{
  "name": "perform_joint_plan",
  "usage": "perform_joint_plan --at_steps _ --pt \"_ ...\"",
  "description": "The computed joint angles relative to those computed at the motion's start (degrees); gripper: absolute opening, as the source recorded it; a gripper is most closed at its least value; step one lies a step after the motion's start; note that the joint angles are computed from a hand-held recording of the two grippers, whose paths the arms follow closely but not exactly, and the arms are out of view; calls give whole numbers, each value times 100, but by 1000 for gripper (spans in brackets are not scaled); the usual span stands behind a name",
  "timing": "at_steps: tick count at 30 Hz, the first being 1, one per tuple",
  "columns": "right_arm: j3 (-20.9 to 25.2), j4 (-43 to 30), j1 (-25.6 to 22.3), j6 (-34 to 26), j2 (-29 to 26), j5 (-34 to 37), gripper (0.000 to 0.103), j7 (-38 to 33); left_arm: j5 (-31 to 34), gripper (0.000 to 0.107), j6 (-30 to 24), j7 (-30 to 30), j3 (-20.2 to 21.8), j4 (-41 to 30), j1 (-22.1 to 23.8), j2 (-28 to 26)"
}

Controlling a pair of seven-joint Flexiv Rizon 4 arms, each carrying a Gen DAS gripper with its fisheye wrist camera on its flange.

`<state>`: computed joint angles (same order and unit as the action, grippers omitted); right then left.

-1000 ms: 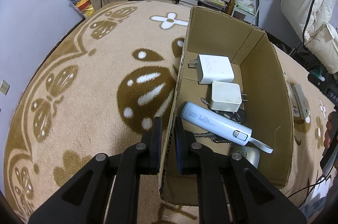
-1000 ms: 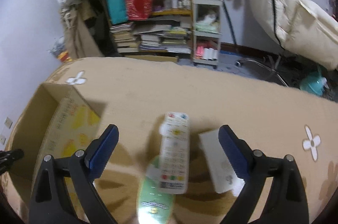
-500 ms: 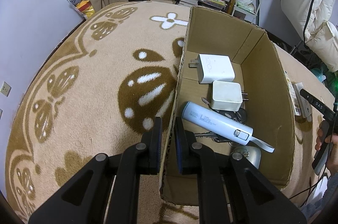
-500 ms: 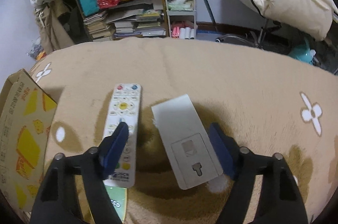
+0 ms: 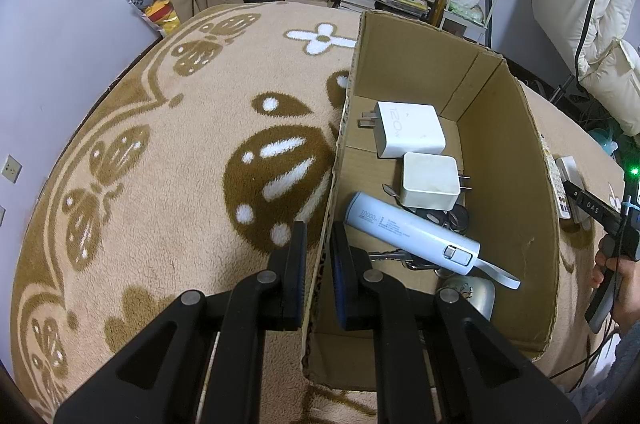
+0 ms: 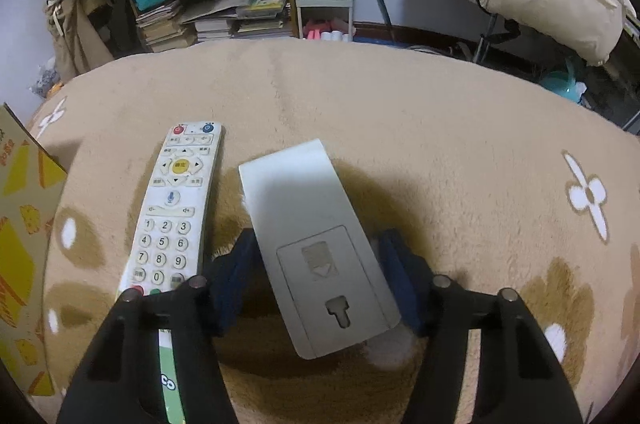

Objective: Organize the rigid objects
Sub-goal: 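Grasp the flat white remote-like panel with the right tool and lift it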

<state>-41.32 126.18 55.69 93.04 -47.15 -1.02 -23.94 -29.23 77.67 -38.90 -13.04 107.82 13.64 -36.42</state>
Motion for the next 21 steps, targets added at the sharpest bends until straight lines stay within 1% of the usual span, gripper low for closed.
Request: perform_joint_plan --at_steps 2,3,7,9,12,18,21 --pt "-32 -3 36 -98 36 -12 57 26 -6 12 -21 -7 -4 -4 9 4" --pt "-59 13 71 -134 57 -17 56 59 0 12 -19 -14 4 -9 -3 0" --pt "-268 96 312 -164 9 6 56 301 -1 12 -25 -13 4 -15 -1 -3" --pt "-409 159 478 12 -111 114 54 439 -2 12 -24 -7 2 -14 1 -4" --pt "-594 154 700 0 -206 230 54 505 -8 12 -42 -32 12 -30 -14 -11" --pt "-752 105 917 205 -194 412 53 432 137 11 88 -107 126 -43 -141 -36" --pt "-789 -8 978 278 -156 426 53 284 200 11 59 -205 167 -72 -173 -46"
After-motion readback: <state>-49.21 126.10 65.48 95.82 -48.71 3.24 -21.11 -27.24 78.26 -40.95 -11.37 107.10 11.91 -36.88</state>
